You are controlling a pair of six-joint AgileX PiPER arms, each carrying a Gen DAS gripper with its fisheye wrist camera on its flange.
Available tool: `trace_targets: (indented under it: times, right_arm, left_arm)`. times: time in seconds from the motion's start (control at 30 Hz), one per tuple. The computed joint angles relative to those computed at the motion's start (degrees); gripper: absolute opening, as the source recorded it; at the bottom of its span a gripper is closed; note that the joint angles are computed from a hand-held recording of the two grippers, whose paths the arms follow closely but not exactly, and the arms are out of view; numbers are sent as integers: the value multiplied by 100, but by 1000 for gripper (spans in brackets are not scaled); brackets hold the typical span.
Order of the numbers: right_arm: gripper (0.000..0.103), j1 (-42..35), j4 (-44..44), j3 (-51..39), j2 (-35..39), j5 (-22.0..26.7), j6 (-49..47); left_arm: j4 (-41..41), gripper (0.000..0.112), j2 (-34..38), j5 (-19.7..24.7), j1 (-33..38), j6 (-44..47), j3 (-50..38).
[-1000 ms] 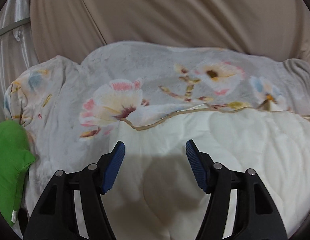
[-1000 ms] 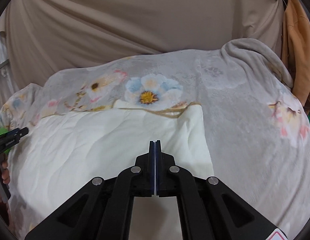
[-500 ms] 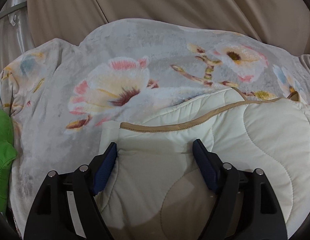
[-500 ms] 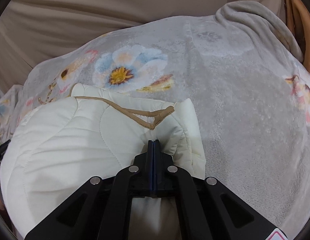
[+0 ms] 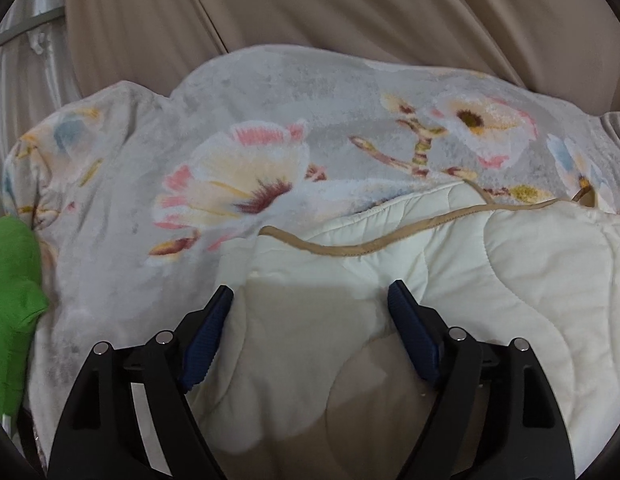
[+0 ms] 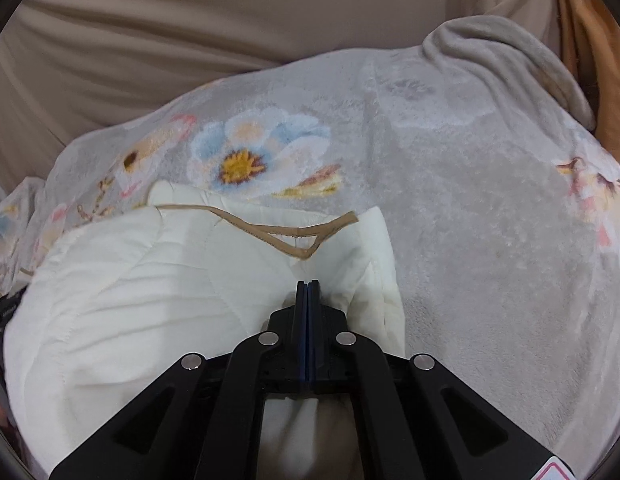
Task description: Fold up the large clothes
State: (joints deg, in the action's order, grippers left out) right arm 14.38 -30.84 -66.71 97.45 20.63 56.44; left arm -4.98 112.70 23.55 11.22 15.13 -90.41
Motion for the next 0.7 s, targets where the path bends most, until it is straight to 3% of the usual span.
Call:
trace_targets:
  times: [0.07,0.23,0.47,0.6,0.7]
  right_arm:
    - [11,183,49,282,-446,-114,96]
    - [11,1290,-494,260,-968,455,566]
    - [11,2582,-765,59,-706,567,1128]
    - [11,2829,-736,107,-381,439,1425]
    - [7,2904,-1217,359,-232,266,2090]
  left_arm:
    - [-664,77,-404,-31,121,616,420]
    - [-1844,77,-1438,-161,146,1997,1560]
    - [-2651,77,-2326,-112,-13,3042,2701]
    - [-3046,77,-2545,-134,9,3453,3186]
    - [-3619,82,-2611,-289,115,4057,3546]
